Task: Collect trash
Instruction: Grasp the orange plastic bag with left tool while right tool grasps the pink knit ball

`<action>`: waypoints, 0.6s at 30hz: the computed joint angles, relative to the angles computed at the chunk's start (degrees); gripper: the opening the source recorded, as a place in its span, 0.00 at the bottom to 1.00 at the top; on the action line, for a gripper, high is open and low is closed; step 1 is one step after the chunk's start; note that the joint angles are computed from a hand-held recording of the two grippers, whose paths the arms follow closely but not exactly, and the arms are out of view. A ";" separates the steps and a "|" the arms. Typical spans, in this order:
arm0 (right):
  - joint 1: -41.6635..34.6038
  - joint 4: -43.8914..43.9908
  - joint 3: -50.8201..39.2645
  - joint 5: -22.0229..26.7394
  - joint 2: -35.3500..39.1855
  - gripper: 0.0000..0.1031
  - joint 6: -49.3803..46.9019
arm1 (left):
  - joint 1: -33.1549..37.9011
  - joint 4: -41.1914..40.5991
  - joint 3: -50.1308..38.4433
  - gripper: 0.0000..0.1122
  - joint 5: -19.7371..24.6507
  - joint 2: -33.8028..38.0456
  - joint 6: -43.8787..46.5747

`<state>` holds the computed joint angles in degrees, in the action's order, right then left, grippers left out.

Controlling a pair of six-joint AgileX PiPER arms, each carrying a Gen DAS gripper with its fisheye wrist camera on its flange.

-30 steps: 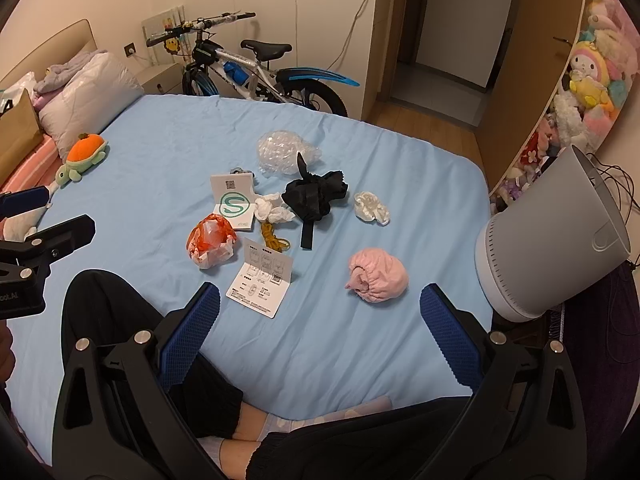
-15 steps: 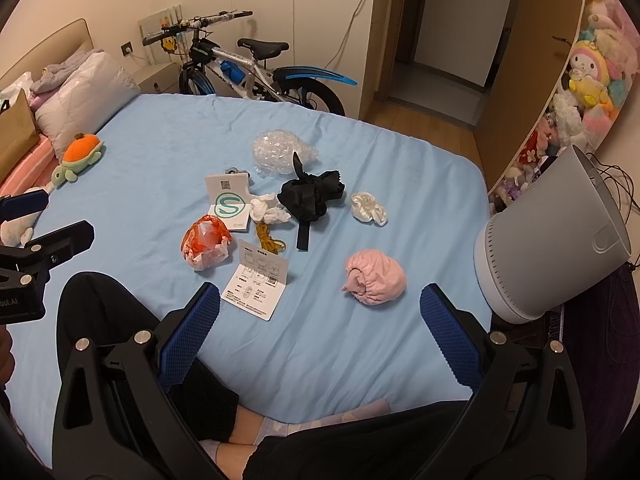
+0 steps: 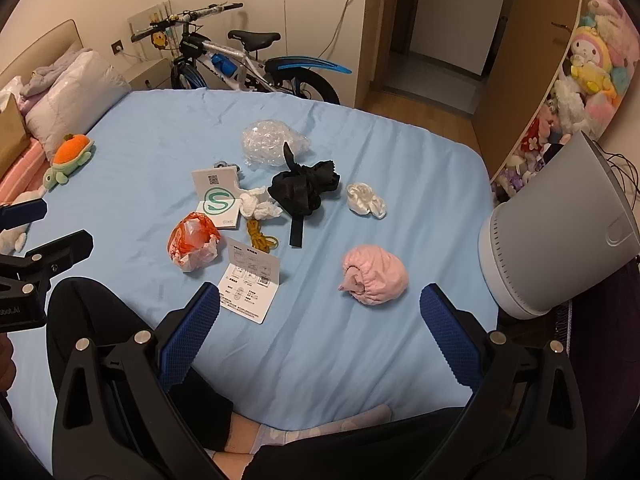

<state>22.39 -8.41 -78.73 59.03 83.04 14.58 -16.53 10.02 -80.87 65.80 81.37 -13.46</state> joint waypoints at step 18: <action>-6.31 1.82 -1.34 -6.47 14.32 0.94 -2.12 | 5.54 -3.64 -0.92 0.88 -6.58 15.01 3.84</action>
<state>16.08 -6.59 -80.07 52.56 97.36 12.46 -10.99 6.38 -81.79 59.22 96.38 -9.61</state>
